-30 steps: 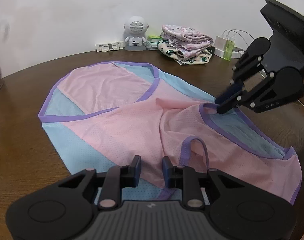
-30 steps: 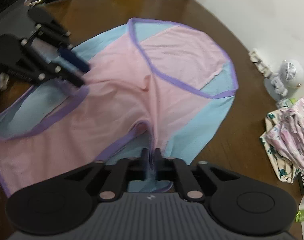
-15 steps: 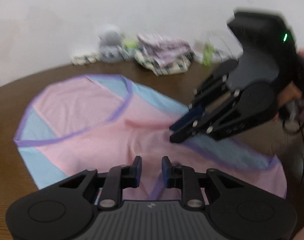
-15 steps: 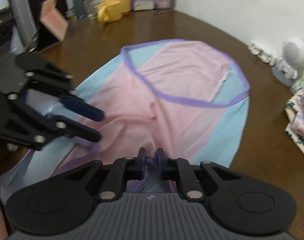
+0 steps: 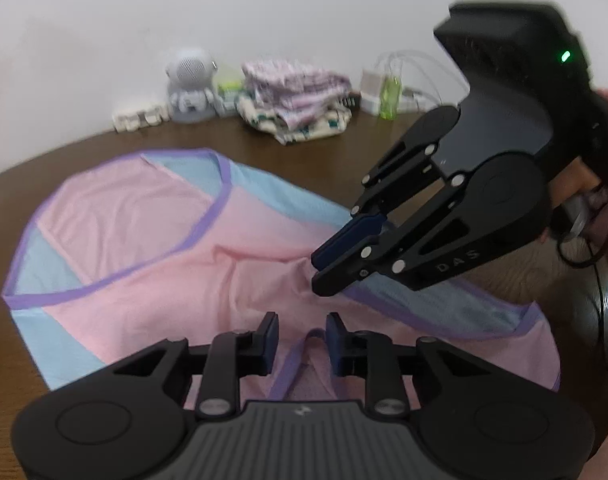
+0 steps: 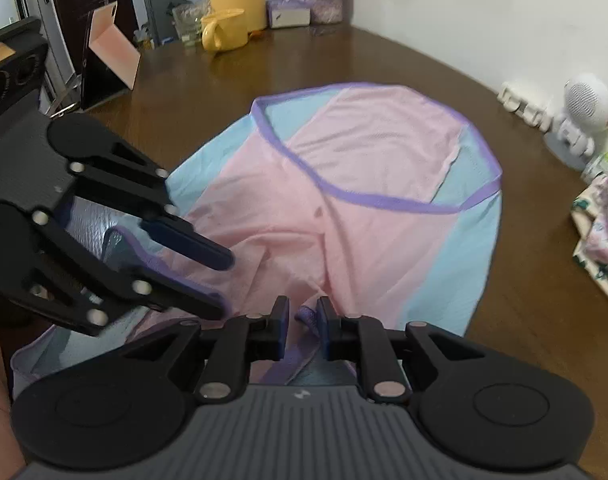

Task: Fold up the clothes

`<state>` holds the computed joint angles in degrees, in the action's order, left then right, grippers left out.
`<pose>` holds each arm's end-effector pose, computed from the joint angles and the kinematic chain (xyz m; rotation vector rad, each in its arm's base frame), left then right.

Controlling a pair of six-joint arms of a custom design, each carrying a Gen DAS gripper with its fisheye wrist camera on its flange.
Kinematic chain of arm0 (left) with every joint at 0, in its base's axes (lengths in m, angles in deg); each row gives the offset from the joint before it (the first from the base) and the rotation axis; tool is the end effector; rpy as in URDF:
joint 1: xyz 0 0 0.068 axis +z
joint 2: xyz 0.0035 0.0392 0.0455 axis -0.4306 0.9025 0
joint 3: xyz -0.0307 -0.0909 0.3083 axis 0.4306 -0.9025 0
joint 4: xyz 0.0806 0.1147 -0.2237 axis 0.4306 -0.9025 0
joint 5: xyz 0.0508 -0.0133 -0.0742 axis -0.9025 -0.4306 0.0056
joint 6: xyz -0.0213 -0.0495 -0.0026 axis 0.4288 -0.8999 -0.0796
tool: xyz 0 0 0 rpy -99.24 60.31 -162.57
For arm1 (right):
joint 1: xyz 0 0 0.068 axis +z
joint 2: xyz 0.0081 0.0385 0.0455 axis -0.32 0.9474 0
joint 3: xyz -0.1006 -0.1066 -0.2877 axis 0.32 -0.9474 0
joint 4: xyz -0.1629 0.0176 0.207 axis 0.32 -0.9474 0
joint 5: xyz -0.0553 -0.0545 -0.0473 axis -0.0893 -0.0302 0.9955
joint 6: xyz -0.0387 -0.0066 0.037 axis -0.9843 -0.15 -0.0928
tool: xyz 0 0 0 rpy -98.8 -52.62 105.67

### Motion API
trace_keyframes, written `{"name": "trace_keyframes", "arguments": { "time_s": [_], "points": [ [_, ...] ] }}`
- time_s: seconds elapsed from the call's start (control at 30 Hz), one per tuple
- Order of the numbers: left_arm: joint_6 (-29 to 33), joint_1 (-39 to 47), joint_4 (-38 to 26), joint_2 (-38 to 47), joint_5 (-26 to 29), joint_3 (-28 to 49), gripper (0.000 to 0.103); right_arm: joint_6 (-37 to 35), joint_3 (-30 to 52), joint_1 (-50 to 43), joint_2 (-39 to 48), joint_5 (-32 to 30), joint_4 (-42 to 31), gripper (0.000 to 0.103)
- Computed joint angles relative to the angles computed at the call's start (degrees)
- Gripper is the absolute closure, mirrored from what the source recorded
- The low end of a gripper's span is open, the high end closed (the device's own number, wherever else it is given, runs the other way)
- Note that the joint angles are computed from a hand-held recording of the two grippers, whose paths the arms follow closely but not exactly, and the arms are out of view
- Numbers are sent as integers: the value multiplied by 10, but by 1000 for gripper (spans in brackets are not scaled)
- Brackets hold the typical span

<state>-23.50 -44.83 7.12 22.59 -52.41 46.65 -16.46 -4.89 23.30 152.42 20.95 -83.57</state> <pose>0.3076 -0.1284 0.1802 1.3464 2.0679 -0.6131 0.2130 0.1823 0.2050 -0.3734 2.4975 0.2063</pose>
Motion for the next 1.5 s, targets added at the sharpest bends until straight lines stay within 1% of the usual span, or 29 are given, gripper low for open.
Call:
{"name": "trace_keyframes", "arguments": {
  "time_s": [0.03,0.1,0.2,0.3,0.33,0.37,0.4,0.43,0.47,0.53,0.57,0.6,0.67,0.73,0.8,0.83,0.87,0.9,0.93,0.97,1.03,1.07,1.1,1.13,1.2,1.3,1.33,1.4,1.5],
  "points": [
    [10,2,-9,1,0,0,97,1,-2,6,-2,-6,-3,92],
    [23,8,-17,-4,0,-6,100,4,-5,18,-7,-18,-9,98],
    [41,20,-29,-16,3,-16,101,10,-9,39,-12,-33,-17,99],
    [54,31,-39,-30,16,-29,100,20,-15,65,-17,-19,-16,98],
    [53,35,-40,-37,26,-32,98,23,-20,70,-25,-3,-7,96],
    [48,35,-38,-42,33,-34,96,26,-23,74,-31,17,-1,86],
    [42,36,-34,-49,39,-37,94,28,-22,75,-32,40,3,71],
    [35,35,-26,-56,42,-41,91,29,-21,76,-34,63,7,68],
    [26,33,-19,-59,43,-43,90,28,-20,72,-33,76,12,68],
    [12,29,-7,-64,40,-44,88,22,-14,52,-18,63,24,69],
    [6,29,-2,-64,36,-46,87,17,-9,44,-5,57,24,72],
    [1,30,2,-64,32,-46,87,16,-4,37,6,49,23,84],
    [-5,36,4,-61,25,-46,87,18,0,30,21,30,20,97],
    [-7,48,2,-55,23,-43,87,17,-6,39,15,17,16,97],
    [-7,64,-4,-50,26,-38,87,21,-9,53,7,18,9,97],
    [-10,72,-7,-49,29,-36,86,28,-11,59,3,26,7,94],
    [-18,79,-6,-50,31,-35,84,37,-14,66,-3,38,8,84],
    [-26,87,-6,-52,33,-34,76,52,-18,75,-14,55,10,64],
    [-35,97,-7,-57,40,-33,66,73,-24,89,-28,79,12,54],
    [-45,109,-8,-63,47,-34,62,94,-29,104,-42,104,14,46],
    [-59,134,-10,-81,57,-39,39,141,-36,139,-69,158,11,32],
    [-68,148,-10,-90,61,-42,32,171,-38,165,-78,187,6,15],
    [-77,160,-9,-99,64,-46,18,200,-36,192,-81,214,-6,2],
    [-87,171,-6,-108,65,-51,10,231,-33,218,-83,241,-19,0],
    [-95,193,-10,-126,72,-60,9,298,-23,269,-79,293,-52,0],
    [-95,224,-28,-149,95,-80,7,419,-8,333,-49,347,-103,0],
    [-89,232,-37,-158,100,-88,7,466,-5,352,-39,363,-122,0],
    [-55,242,-65,-171,110,-102,7,565,5,389,-14,392,-170,0],
    [-22,252,-88,-189,108,-122,7,726,29,437,26,424,-264,0]
  ]
}}
